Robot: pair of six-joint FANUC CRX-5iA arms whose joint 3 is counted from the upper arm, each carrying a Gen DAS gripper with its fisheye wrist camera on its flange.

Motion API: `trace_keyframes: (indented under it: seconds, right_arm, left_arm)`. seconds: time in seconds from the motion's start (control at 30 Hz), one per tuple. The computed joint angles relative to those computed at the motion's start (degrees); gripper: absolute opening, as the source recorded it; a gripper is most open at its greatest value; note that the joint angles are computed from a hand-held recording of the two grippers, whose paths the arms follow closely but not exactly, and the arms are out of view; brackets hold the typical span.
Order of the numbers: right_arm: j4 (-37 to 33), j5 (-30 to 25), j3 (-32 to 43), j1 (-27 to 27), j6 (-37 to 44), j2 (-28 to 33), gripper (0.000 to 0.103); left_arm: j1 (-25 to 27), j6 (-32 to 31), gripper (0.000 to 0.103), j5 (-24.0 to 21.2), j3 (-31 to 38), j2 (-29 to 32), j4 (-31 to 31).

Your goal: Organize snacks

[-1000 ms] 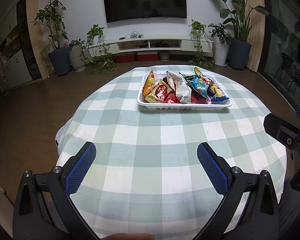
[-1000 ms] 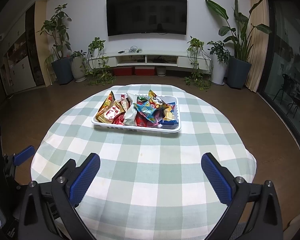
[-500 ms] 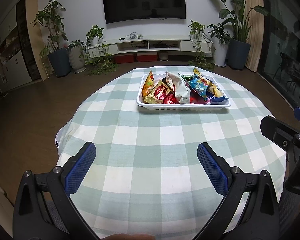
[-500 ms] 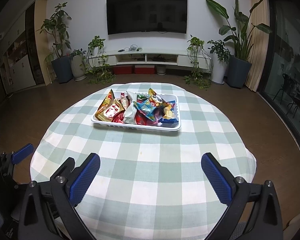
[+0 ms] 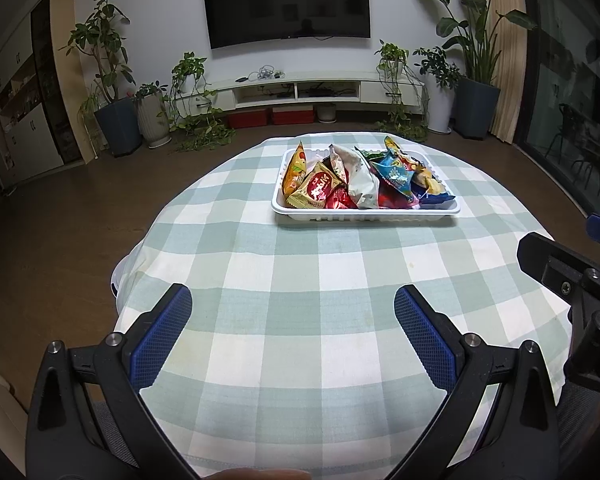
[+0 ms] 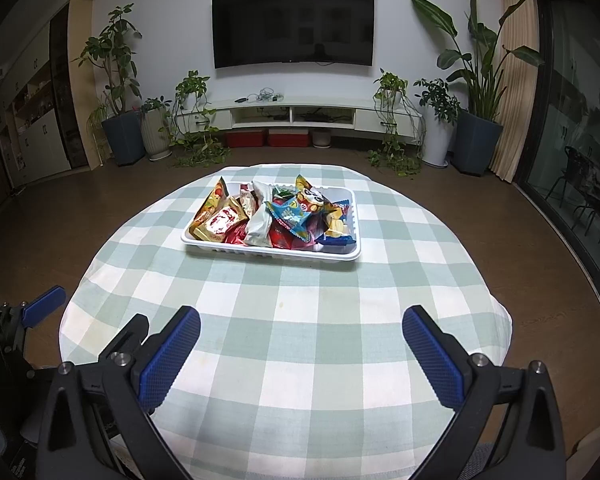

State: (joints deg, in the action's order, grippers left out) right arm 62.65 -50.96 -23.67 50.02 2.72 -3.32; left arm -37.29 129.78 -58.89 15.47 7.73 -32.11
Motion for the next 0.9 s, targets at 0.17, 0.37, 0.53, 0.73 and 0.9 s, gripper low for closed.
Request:
trace_keyframes:
  seconds: [0.17, 0.37, 0.53, 0.73, 0.9]
  right_arm:
    - [-0.1, -0.1, 0.1, 0.1, 0.0, 0.0, 0.103]
    - [-0.4, -0.2, 0.3, 0.1, 0.4, -0.1, 0.103]
    - [-0.5, -0.4, 0.4, 0.2, 0.5, -0.1, 0.103]
    - [-0.8, -0.6, 0.6, 0.3, 0.8, -0.1, 0.103]
    - [-0.8, -0.7, 0.7, 0.4, 1.0, -0.1, 0.103]
  left_arm:
    - [0.0, -0.1, 0.103, 0.0, 0.0, 0.0, 0.1]
    - [0.0, 0.0, 0.103, 0.0, 0.0, 0.1, 0.0]
    - [-0.1, 0.0, 0.103, 0.0, 0.1, 0.1, 0.0]
    - [-0.2, 0.0, 0.103, -0.2, 0.2, 0.2, -0.1]
    - [-0.2, 0.0, 0.103, -0.1, 0.2, 0.2, -0.1]
